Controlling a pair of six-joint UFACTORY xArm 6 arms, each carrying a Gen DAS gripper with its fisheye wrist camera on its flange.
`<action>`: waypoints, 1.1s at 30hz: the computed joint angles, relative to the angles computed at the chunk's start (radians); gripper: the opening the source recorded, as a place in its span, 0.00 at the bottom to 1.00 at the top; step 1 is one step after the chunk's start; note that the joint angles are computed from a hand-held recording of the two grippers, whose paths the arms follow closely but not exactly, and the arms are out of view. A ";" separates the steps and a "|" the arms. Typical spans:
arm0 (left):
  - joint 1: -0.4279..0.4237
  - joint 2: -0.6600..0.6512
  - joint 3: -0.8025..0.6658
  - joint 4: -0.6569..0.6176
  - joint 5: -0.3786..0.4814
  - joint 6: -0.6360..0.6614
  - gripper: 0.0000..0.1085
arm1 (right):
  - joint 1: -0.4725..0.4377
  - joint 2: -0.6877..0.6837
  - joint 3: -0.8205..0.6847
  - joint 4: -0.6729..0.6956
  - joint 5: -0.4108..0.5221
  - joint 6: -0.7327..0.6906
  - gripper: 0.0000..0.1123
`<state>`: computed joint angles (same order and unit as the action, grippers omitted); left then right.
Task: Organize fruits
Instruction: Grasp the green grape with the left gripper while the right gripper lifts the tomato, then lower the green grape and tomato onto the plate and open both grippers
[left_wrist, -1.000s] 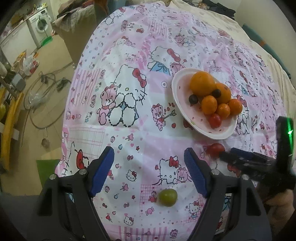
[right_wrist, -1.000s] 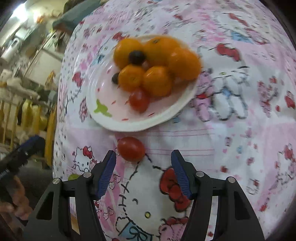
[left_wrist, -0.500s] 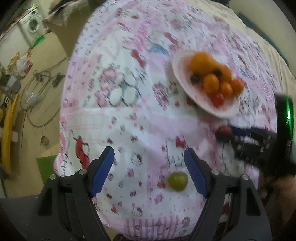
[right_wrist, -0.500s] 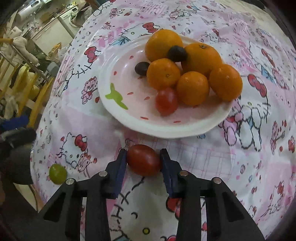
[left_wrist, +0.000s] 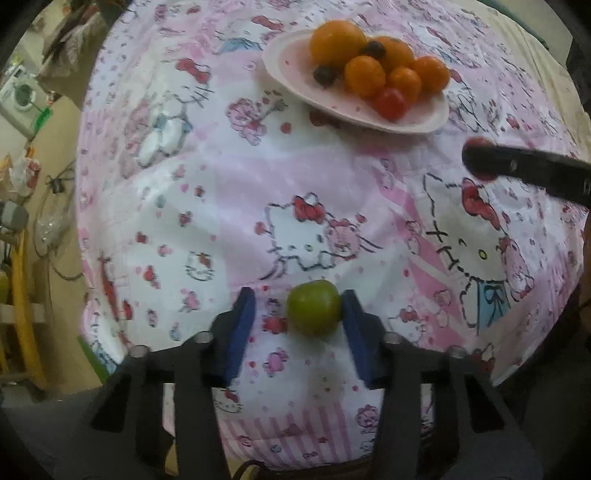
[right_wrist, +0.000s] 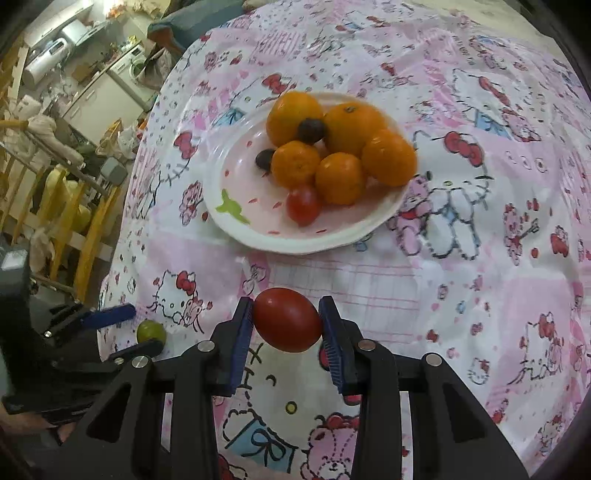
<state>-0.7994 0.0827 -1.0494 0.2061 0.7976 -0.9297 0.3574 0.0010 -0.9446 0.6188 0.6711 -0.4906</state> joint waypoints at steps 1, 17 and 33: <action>-0.001 0.002 -0.001 -0.008 -0.002 0.010 0.31 | -0.009 -0.004 -0.001 0.010 0.003 -0.003 0.34; 0.070 -0.064 -0.041 0.021 -0.054 -0.007 0.21 | -0.050 -0.005 -0.052 0.117 0.024 -0.038 0.34; 0.162 0.249 -0.366 -0.096 -0.110 0.199 0.22 | -0.099 0.243 -0.272 0.163 0.116 0.053 0.34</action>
<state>-0.6375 0.3319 -1.4157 0.1103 0.6875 -0.7303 0.2587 0.2439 -1.2162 0.7823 0.7876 -0.4379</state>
